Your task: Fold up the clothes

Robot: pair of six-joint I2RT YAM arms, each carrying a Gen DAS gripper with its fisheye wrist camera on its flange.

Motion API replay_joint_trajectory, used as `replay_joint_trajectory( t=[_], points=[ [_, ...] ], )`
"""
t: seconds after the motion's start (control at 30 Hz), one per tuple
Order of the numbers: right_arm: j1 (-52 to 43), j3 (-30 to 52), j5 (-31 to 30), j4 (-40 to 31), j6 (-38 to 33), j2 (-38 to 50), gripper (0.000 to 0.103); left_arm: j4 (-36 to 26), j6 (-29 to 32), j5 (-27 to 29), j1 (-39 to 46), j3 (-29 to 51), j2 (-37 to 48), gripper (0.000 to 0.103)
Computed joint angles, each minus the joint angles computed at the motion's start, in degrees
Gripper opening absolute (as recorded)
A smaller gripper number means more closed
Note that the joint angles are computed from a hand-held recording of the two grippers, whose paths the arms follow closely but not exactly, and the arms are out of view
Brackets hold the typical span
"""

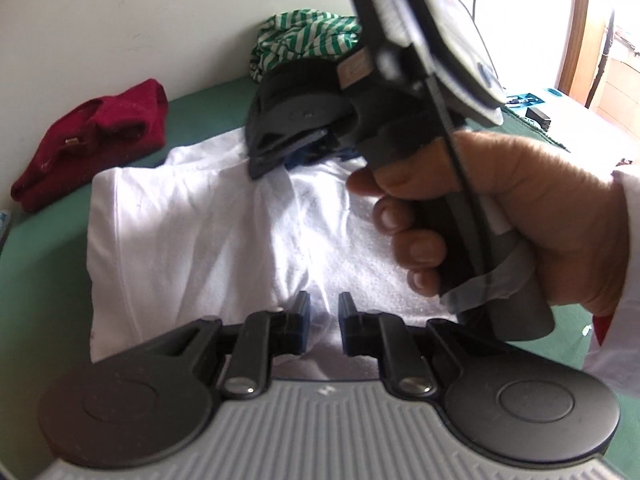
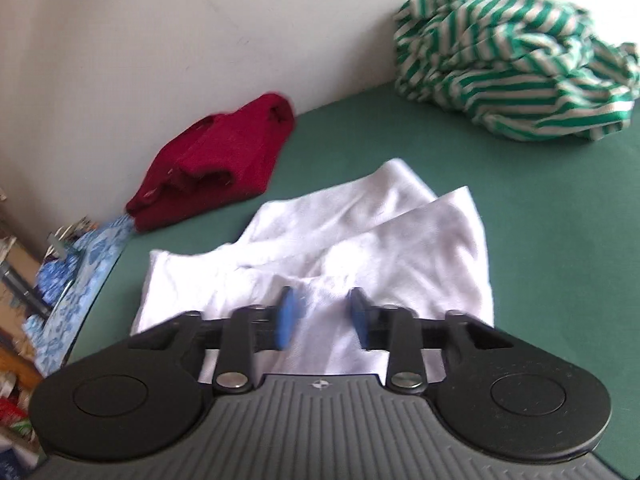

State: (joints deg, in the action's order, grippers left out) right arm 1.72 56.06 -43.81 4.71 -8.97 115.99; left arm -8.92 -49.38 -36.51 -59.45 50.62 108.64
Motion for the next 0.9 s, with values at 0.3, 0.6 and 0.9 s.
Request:
replay_joint_trajectory(
  t=[0.3,0.6,0.9],
  points=[
    [-1.1,1.6,0.9,3.1,1.9,0.2,0.004,2.4,1.8,2.1,1.1,2.0,-0.2,0.002],
    [-7.4,8.3,-9.4,-20.5,-10.7,1.6,0.049,-3.9,-7.3,-3.5,-7.5,-9.7,-14.0,0.041],
    [-12.8,13.3,-9.3,-49.7,-33.4,5.0,0.004,-7.0,-19.0,-0.6,-9.6,-13.0,-10.2,0.038]
  ],
)
